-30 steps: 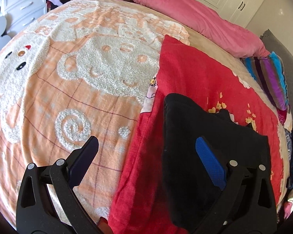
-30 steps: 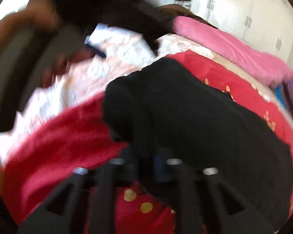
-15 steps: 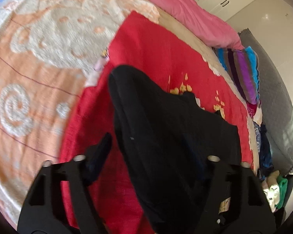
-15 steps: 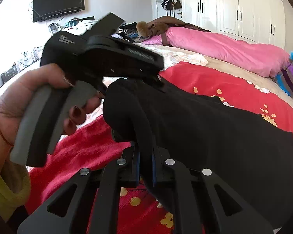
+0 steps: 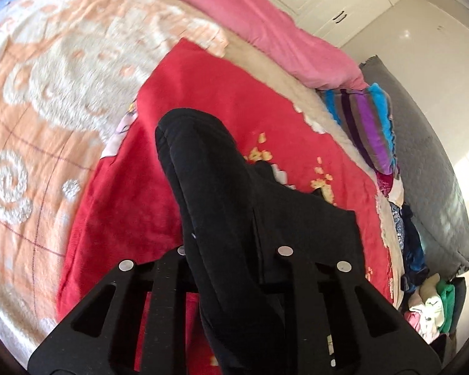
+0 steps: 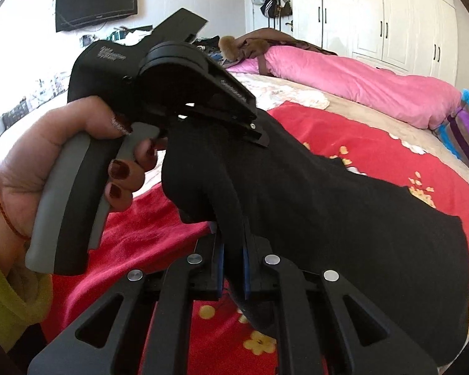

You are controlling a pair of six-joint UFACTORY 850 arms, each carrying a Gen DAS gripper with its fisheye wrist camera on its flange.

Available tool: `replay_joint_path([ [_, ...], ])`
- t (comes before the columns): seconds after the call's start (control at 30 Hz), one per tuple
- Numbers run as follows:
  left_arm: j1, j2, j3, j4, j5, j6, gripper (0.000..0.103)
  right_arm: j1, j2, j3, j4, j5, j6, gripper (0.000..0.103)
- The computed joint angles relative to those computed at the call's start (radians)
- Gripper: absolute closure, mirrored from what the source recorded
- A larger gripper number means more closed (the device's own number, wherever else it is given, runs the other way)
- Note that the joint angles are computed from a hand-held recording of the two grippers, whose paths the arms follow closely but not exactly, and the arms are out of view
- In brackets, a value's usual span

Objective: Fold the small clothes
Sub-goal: 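Grasp the shirt edge with both grippers and fold it over the shirt, then open both grippers and release the folded edge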

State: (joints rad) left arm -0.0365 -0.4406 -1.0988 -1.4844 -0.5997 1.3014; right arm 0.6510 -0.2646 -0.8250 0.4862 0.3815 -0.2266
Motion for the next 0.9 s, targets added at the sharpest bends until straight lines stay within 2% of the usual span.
replay_joint_path([
  [0.2,-0.080,0.079,0.041,-0.048,0.113,0.075,0.093,-0.024,0.083,0.078,-0.002,0.022,0.046,0.095],
  [0.4,-0.164,0.096,0.015,0.051,0.153,-0.061,0.093,-0.085,0.166,0.163,-0.101,0.016,0.208,0.096],
  [0.5,-0.227,0.086,-0.020,0.132,0.186,-0.158,0.093,-0.133,0.213,0.208,-0.195,0.012,0.357,0.096],
  [0.63,-0.312,0.048,-0.092,0.295,0.205,-0.338,0.093,-0.182,0.285,0.267,-0.173,-0.004,0.365,0.096],
  [0.8,-0.409,-0.015,-0.169,0.503,0.220,-0.549,0.093,-0.262,0.355,0.336,-0.274,-0.044,0.511,0.096],
  [0.9,-0.463,-0.068,-0.219,0.648,0.219,-0.689,0.087,-0.281,0.364,0.346,-0.160,-0.100,0.392,0.096],
])
